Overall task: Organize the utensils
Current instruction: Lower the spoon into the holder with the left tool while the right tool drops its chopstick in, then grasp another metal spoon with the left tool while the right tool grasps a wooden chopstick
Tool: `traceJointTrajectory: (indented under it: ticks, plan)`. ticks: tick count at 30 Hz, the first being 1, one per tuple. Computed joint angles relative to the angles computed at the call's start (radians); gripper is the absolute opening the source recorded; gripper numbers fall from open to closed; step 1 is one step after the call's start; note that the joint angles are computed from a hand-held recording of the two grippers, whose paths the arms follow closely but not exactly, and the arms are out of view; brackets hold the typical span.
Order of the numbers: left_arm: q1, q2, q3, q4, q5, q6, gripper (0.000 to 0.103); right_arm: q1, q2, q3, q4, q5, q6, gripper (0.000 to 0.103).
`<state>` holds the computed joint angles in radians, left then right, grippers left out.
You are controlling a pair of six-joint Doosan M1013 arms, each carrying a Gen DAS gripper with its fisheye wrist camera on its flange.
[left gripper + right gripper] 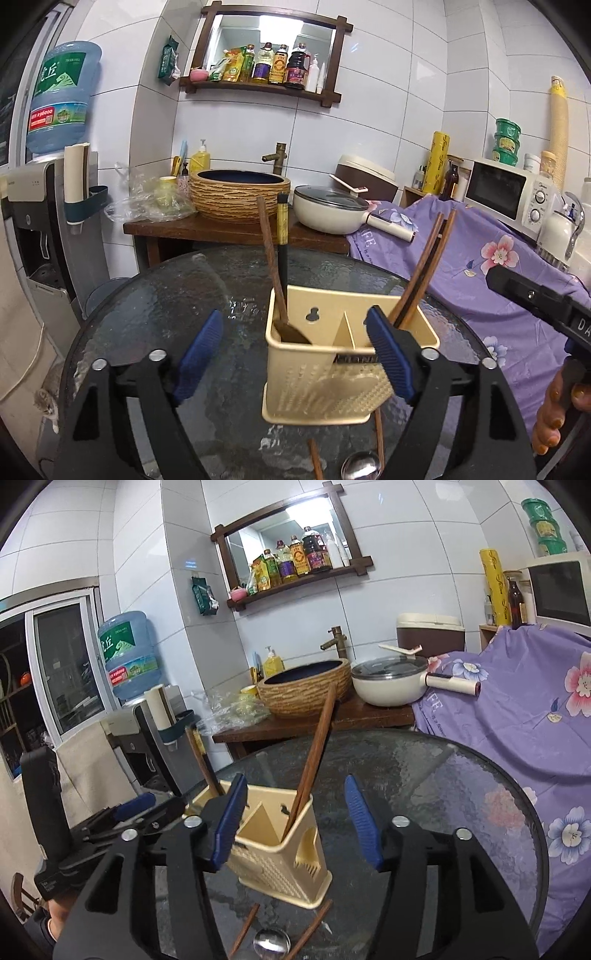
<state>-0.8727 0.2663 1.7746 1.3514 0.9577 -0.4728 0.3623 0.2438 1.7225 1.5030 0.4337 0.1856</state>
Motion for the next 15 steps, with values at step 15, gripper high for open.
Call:
traceJointTrajectory:
  ticks: [15]
  plan:
    - [-0.05,0.006,0.057,-0.165,-0.023,0.072,0.096,0.015,-0.012,0.105,-0.302,0.02,0.215,0.068]
